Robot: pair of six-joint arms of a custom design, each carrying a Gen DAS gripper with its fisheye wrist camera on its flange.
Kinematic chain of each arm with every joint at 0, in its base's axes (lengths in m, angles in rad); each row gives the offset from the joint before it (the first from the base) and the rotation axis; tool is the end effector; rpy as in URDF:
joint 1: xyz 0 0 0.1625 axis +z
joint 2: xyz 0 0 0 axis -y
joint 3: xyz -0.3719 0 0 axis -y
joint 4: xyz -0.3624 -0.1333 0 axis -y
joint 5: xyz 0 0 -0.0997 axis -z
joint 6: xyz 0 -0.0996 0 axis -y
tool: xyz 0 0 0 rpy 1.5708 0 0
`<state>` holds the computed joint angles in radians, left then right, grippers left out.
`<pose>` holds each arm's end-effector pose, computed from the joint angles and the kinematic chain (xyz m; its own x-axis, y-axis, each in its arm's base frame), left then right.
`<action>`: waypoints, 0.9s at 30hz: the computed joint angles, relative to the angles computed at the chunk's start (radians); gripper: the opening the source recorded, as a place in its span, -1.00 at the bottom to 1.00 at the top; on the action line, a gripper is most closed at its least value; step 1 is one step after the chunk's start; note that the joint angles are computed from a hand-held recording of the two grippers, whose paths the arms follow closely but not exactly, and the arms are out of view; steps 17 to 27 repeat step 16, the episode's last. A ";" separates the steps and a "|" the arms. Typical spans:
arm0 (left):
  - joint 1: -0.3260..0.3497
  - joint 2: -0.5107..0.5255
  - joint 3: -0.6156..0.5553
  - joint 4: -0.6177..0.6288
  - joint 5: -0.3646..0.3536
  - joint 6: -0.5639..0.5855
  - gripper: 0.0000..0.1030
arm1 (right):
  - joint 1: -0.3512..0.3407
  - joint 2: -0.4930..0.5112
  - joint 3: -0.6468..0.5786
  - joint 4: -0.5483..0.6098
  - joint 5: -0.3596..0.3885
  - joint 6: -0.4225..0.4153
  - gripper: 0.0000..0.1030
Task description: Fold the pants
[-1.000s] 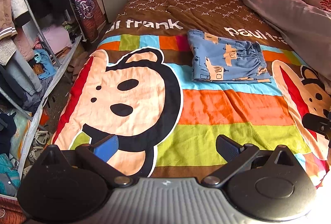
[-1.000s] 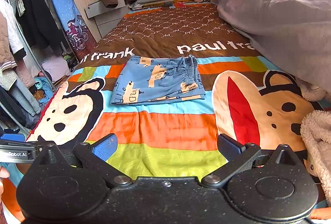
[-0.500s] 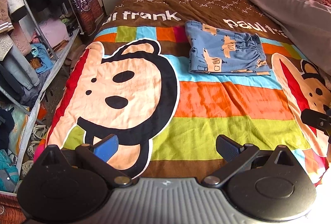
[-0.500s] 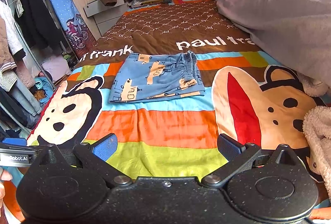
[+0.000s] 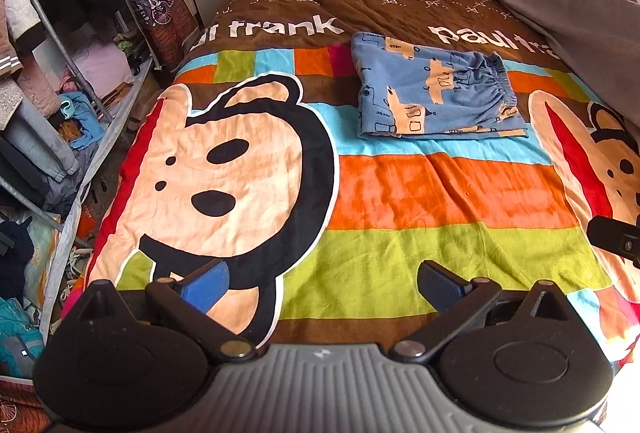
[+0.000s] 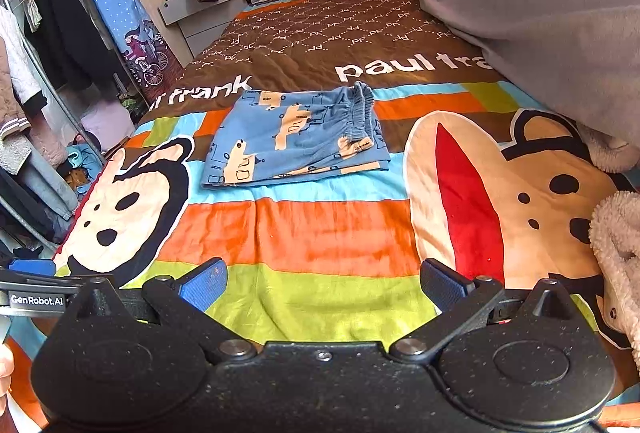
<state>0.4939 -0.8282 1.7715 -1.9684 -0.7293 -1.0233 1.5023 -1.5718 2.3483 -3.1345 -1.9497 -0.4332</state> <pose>-0.3551 -0.4269 0.0346 -0.6297 0.0549 -0.7749 0.4130 0.8685 -0.2740 0.0693 -0.3998 0.2857 -0.8453 -0.0006 0.5343 -0.3377 0.7756 -0.5334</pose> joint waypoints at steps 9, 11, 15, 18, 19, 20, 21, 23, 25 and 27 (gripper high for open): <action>0.014 0.072 -0.067 0.007 0.008 0.032 0.99 | -0.043 0.013 -0.047 0.059 0.032 -0.019 0.98; 0.016 0.087 -0.080 -0.006 0.015 0.044 0.99 | -0.050 0.018 -0.061 0.075 0.037 -0.024 0.98; 0.022 0.119 -0.109 -0.026 0.027 0.056 0.99 | -0.062 0.027 -0.088 0.103 0.048 -0.038 0.98; 0.025 0.126 -0.116 -0.031 0.025 0.059 0.99 | -0.066 0.030 -0.096 0.110 0.053 -0.041 0.98; 0.025 0.126 -0.116 -0.031 0.025 0.059 0.99 | -0.066 0.030 -0.096 0.110 0.053 -0.041 0.98; 0.025 0.126 -0.116 -0.031 0.025 0.059 0.99 | -0.066 0.030 -0.096 0.110 0.053 -0.041 0.98; 0.025 0.126 -0.116 -0.031 0.025 0.059 0.99 | -0.066 0.030 -0.096 0.110 0.053 -0.041 0.98; 0.025 0.126 -0.116 -0.031 0.025 0.059 0.99 | -0.066 0.030 -0.096 0.110 0.053 -0.041 0.98; 0.025 0.126 -0.116 -0.031 0.025 0.059 0.99 | -0.066 0.030 -0.096 0.110 0.053 -0.041 0.98; 0.025 0.126 -0.116 -0.031 0.025 0.059 0.99 | -0.066 0.030 -0.096 0.110 0.053 -0.041 0.98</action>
